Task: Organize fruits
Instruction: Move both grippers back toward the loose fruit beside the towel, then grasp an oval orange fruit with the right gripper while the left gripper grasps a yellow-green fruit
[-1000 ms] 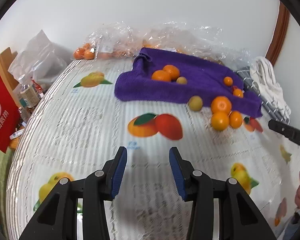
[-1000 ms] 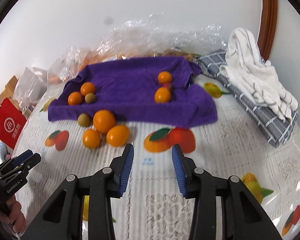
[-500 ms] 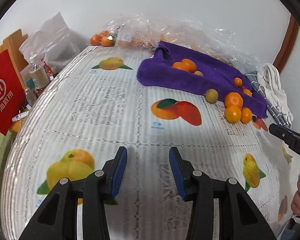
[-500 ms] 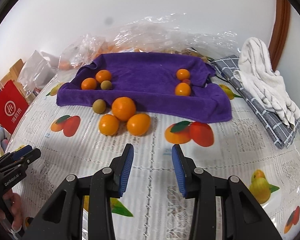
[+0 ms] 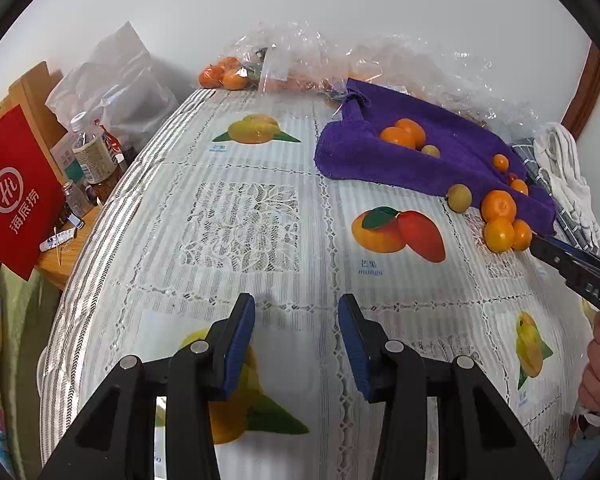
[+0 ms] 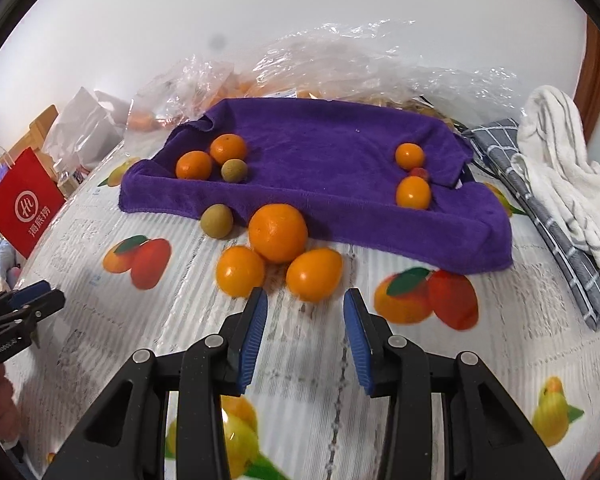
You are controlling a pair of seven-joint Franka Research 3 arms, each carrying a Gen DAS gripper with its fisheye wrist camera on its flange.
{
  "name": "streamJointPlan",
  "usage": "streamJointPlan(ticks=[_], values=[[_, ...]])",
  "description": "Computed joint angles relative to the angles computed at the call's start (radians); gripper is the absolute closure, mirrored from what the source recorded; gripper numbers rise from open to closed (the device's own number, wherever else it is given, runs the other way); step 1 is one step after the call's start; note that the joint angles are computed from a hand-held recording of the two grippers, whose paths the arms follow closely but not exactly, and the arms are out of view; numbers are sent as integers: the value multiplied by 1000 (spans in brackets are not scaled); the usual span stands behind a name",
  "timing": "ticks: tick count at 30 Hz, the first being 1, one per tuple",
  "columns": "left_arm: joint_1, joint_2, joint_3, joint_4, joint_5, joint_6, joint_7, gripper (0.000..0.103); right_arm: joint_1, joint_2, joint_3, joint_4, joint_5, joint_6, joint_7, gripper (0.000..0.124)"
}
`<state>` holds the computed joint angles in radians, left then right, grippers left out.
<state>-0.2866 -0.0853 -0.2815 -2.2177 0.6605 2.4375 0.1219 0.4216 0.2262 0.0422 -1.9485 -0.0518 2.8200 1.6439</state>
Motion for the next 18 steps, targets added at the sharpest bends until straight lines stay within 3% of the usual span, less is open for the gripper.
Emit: streamJointPlan(ticks=[3, 7, 11, 18], values=[[0, 15, 5, 19, -15, 11, 31, 61, 2, 47, -9, 56, -17, -36, 3, 84], [-5, 54, 3, 78, 13, -9, 53, 61, -65, 101, 58, 124, 139, -87, -146, 81], [-15, 105, 12, 143, -18, -11, 91, 61, -36, 138, 34, 167, 141, -110, -172, 81], [-49, 205, 22, 285, -67, -58, 199, 61, -30, 113, 20, 118, 141, -54, -217, 82]])
